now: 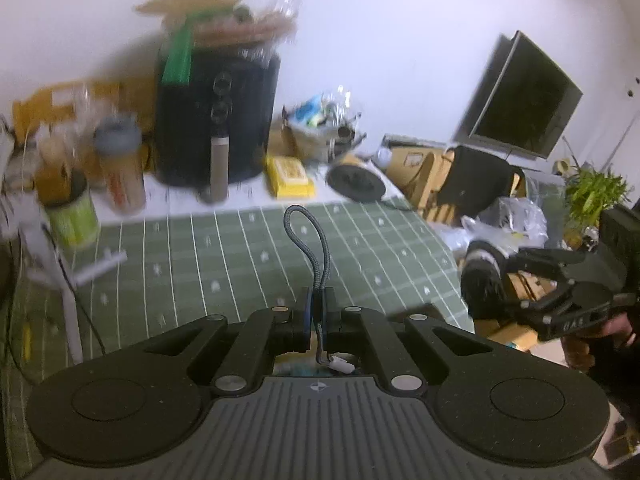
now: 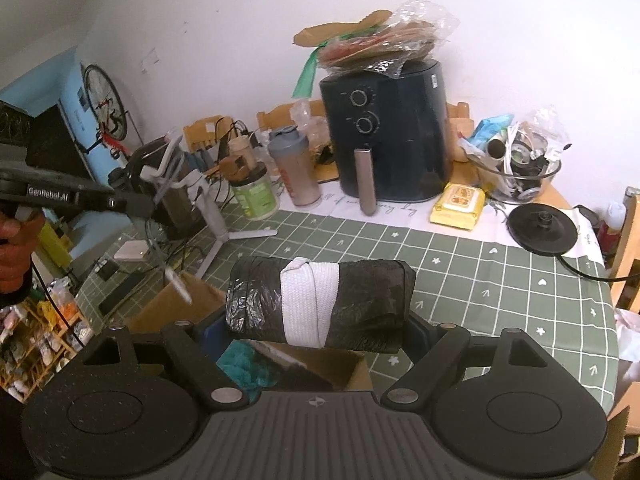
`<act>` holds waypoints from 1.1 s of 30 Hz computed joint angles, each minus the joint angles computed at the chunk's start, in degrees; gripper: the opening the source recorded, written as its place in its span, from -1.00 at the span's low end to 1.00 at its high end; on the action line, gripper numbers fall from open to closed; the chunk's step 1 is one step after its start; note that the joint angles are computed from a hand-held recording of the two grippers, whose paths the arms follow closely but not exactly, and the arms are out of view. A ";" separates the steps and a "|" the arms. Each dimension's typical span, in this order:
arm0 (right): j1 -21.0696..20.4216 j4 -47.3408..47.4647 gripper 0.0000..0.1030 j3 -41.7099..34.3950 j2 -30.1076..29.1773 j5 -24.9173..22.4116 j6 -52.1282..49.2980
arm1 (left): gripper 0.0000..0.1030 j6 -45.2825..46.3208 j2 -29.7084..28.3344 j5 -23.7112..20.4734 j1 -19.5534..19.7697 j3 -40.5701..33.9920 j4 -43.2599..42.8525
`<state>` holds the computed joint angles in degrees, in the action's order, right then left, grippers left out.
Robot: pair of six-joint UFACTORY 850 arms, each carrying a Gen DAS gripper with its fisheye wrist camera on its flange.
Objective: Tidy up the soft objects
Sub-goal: 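Carry the cord over the box and open the left gripper to drop it, then lower the black roll into the box and open the right gripper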
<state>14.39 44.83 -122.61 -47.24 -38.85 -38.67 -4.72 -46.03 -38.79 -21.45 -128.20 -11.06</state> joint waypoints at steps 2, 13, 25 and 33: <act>-0.08 1.52 0.66 1.01 0.57 -0.20 -0.75 | -0.90 -1.27 0.95 -0.66 -0.12 2.26 -0.29; 0.51 1.15 0.66 4.70 2.45 -2.33 -2.20 | 0.09 -12.40 1.51 -10.27 -1.84 6.55 8.46; 2.26 -0.92 0.66 1.59 0.13 -7.25 -5.52 | 0.12 -15.65 5.17 -8.73 -4.02 13.03 10.60; 3.05 -2.32 0.66 -5.61 -4.04 -11.82 -6.60 | 0.12 -20.25 6.96 -7.00 -4.25 15.78 12.45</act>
<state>17.44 42.51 -128.22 -51.28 -50.66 -45.27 -24.98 -39.07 -45.79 -25.70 -112.41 1.39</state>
